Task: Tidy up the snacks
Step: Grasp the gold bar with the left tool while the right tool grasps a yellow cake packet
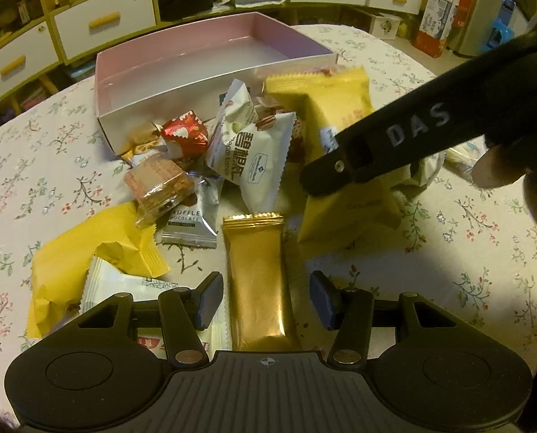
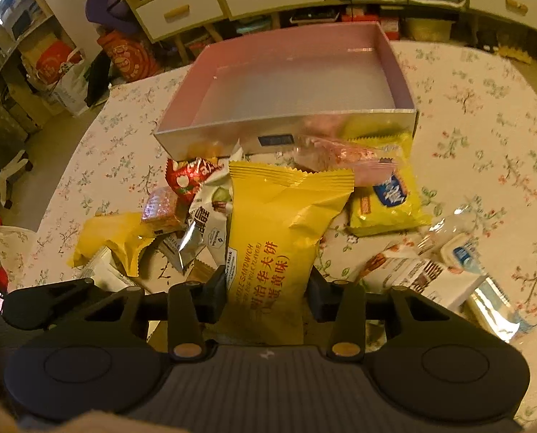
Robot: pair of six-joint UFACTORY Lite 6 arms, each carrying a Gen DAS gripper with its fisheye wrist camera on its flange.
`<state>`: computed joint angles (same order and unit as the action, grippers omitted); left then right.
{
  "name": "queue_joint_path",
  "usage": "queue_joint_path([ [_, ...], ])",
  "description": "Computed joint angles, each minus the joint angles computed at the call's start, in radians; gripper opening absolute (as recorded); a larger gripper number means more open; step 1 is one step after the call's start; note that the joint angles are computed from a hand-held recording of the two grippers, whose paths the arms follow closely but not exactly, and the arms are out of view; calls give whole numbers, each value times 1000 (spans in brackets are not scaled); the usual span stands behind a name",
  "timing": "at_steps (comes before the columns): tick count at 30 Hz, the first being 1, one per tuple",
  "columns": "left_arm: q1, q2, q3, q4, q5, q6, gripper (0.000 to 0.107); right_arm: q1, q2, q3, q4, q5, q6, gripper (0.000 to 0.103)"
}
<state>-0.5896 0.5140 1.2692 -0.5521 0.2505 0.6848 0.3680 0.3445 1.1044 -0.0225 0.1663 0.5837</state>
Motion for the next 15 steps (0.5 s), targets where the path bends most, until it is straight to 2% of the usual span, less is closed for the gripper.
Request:
queue_joint_path([
  [6, -27, 5, 11, 201, -15, -202, 55, 13, -13, 6, -238, 22, 217, 39],
  [8, -27, 5, 14, 226, -13, -234, 52, 16, -3, 18, -251, 28, 228, 39],
  [12, -21, 1, 14, 239, -12, -265, 31, 23, 13, 35, -288, 40, 259, 39],
  [15, -18, 1, 17, 269, -10, -308, 29, 28, 15, 39, -306, 44, 276, 39],
])
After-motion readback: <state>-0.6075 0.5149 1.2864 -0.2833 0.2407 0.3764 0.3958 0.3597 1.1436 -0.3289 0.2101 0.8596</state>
